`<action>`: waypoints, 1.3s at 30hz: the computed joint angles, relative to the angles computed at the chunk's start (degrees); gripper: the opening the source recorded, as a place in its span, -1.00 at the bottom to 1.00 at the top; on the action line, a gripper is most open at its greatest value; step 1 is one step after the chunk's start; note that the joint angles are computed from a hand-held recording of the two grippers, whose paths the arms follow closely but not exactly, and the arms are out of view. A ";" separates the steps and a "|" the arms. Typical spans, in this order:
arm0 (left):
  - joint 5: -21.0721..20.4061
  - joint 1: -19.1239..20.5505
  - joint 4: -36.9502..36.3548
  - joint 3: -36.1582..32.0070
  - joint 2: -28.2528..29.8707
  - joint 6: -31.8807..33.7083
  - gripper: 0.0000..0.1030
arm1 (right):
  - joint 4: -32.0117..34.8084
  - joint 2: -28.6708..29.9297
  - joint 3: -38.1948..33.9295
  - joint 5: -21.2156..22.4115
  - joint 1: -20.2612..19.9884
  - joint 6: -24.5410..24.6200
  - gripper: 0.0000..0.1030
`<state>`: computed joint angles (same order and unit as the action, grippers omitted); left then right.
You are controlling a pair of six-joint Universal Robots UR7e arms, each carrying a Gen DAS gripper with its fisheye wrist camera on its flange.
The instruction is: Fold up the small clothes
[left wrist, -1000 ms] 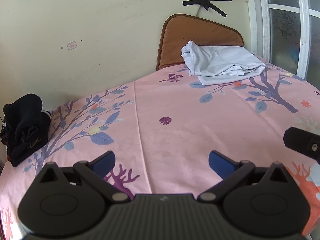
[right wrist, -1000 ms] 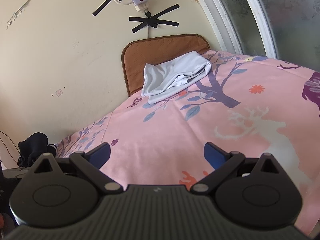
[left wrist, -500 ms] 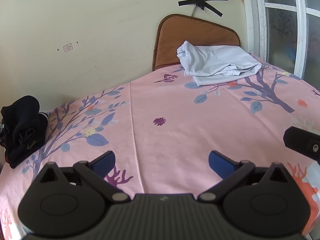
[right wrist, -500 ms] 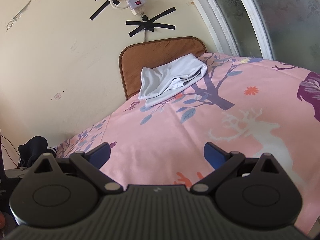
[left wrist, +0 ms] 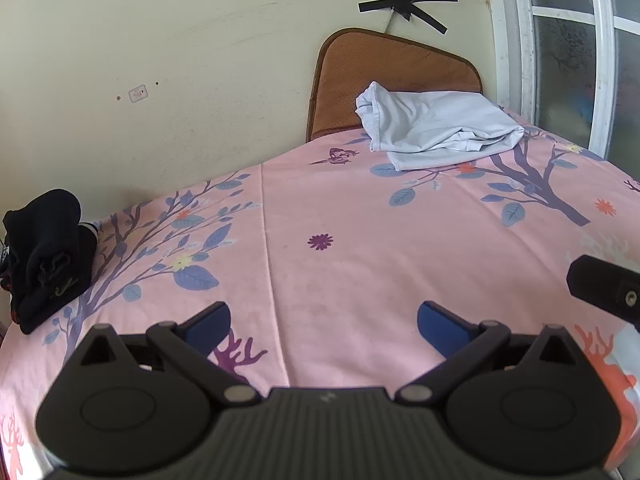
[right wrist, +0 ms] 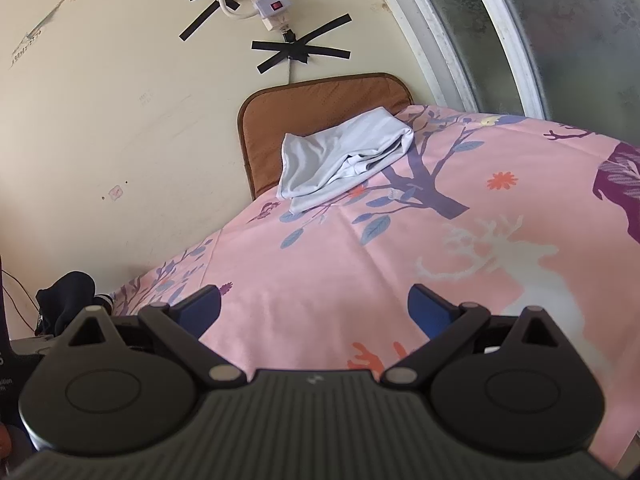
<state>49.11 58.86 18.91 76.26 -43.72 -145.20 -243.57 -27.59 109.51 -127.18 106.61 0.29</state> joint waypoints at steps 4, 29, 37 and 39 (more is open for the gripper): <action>0.08 -0.06 0.03 0.06 -0.08 0.04 1.00 | 0.31 -0.05 -0.14 0.01 0.15 -0.31 0.96; 3.64 1.67 2.31 -1.82 -1.04 -2.25 1.00 | 0.64 0.78 -2.37 -2.69 1.57 -1.32 0.96; 3.61 1.63 2.16 -1.93 -0.92 -2.34 1.00 | 0.44 0.86 -2.52 -3.13 1.66 -1.63 0.96; 3.41 1.56 2.13 -1.94 -0.90 -2.33 1.00 | 0.37 0.87 -2.39 -2.96 1.70 -1.53 0.96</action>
